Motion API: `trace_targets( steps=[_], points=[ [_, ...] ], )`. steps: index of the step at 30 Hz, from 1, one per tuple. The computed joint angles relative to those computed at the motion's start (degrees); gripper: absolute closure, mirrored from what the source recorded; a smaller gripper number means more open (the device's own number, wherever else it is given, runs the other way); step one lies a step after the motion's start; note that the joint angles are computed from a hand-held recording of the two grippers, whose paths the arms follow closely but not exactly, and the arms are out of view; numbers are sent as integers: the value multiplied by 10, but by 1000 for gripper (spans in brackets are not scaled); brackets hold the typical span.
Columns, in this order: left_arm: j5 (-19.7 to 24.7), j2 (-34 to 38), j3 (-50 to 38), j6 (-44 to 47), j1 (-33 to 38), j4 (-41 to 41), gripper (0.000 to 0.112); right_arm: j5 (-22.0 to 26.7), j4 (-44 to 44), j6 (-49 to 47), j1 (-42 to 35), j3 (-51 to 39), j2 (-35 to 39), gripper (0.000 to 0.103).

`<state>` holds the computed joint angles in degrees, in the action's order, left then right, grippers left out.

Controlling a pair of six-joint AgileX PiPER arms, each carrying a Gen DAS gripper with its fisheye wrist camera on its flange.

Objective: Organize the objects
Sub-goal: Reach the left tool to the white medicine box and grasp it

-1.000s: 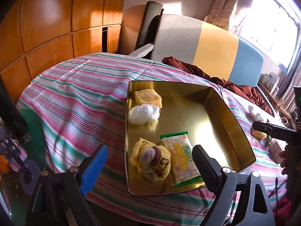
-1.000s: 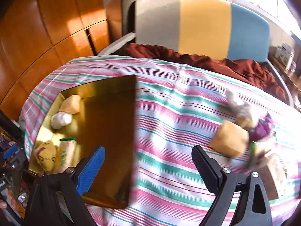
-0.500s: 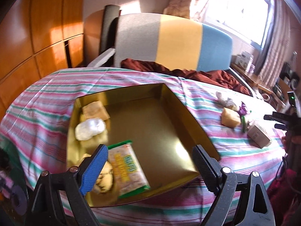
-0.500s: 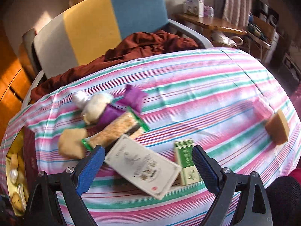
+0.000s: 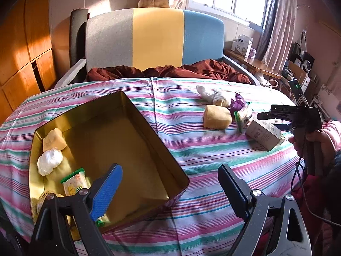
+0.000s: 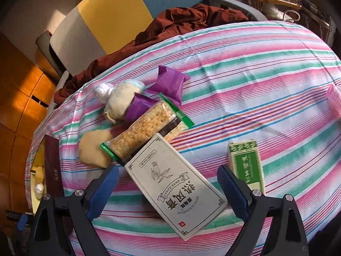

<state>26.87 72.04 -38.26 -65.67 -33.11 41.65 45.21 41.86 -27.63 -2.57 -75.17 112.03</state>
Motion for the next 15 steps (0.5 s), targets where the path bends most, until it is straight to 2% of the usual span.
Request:
trace_targets(
  steps=[2, 3, 4, 6, 10, 13, 15],
  points=[
    [-7, 15, -15, 18, -1, -16, 21, 97, 100, -80, -25, -15, 27, 7],
    [-9, 23, -24, 24, -3, -22, 21, 115, 120, -97, -26, -11, 30, 8],
    [-12, 30, -31, 34, -3, -30, 21, 111, 117, -99, -24, -6, 22, 8],
    [-15, 48, -49, 51, -8, -43, 21, 65, 88, -78, -16, 11, -2, 8],
    [-24, 90, -91, 97, -16, -83, 21, -13, 106, -75, -36, 51, -44, 8],
    [-28, 131, -130, 115, -33, -94, 21, -100, 55, -22, -29, 74, -77, 8],
    [-32, 163, -161, 146, -43, -115, 21, -132, 34, 3, -31, 86, -91, 8]
  ],
)
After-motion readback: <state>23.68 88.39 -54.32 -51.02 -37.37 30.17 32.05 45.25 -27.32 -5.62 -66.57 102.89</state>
